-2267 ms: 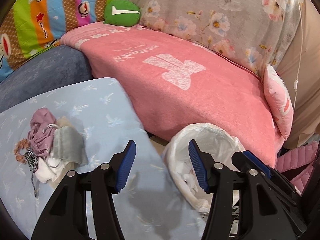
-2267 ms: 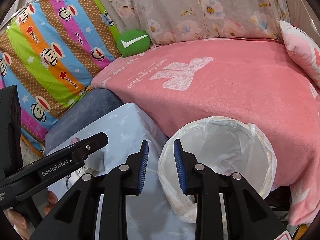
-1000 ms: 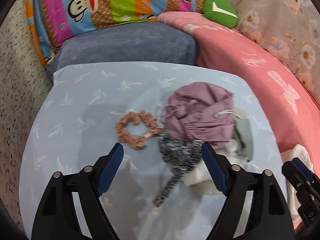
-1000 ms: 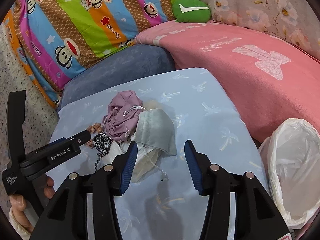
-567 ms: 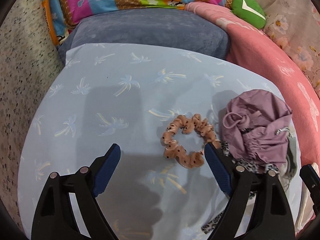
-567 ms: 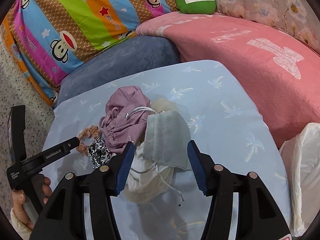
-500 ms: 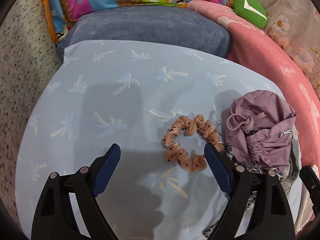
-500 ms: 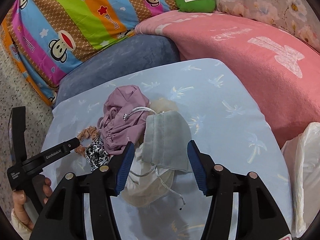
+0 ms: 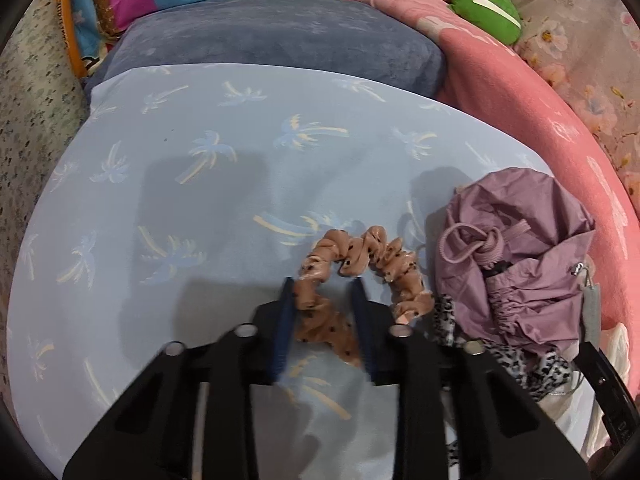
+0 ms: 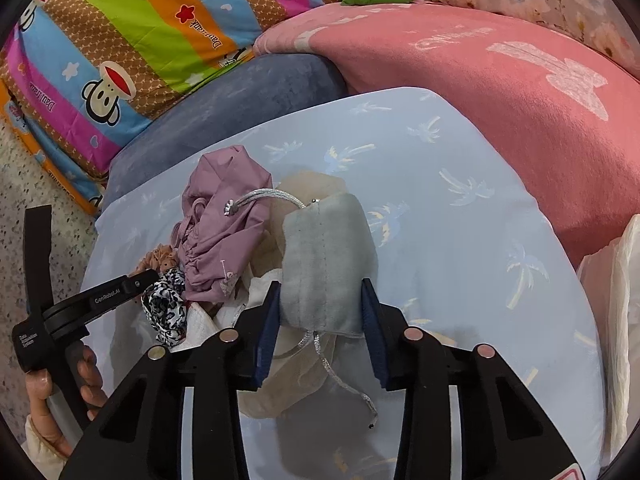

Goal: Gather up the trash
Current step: 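Grasp the peach scrunchie with the left gripper while the right grasps the grey mask, then carry the peach scrunchie and grey mask over the white trash bin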

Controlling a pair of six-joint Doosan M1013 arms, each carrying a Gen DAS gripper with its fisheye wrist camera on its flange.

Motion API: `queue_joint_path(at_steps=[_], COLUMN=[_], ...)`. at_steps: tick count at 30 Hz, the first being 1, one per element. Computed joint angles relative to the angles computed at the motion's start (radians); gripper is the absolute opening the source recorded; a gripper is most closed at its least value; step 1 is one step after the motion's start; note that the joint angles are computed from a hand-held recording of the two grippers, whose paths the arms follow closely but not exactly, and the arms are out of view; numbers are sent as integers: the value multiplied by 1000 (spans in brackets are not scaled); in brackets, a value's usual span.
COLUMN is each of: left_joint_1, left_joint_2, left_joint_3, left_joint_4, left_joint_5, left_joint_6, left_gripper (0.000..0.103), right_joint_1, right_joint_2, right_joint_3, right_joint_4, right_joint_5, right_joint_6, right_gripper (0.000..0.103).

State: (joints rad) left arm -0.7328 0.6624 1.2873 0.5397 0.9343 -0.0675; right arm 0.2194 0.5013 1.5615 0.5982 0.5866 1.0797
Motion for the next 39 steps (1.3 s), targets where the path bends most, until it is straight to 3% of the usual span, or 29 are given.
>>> queue_joint_path(at_steps=[4, 12, 28, 39], left_joint_1=[-13, -41, -98, -133], left_joint_2=[-4, -19, 10, 101], left_joint_3=[-6, -23, -162, -351], left_joint_4=[24, 95, 195, 157], left_joint_5=[1, 7, 23, 15], left_joint_6=[-5, -26, 47, 225], left_gripper=[11, 8, 8, 8], right_joint_1=[-13, -36, -116, -200], right_joint_2=[-14, -53, -148, -191], right_joint_3=[16, 46, 113, 148], right_joint_4=[44, 126, 338, 426], right_joint_5=[-1, -2, -13, -33], right_joint_6=[-25, -103, -293, -345], right_gripper=[27, 14, 13, 13])
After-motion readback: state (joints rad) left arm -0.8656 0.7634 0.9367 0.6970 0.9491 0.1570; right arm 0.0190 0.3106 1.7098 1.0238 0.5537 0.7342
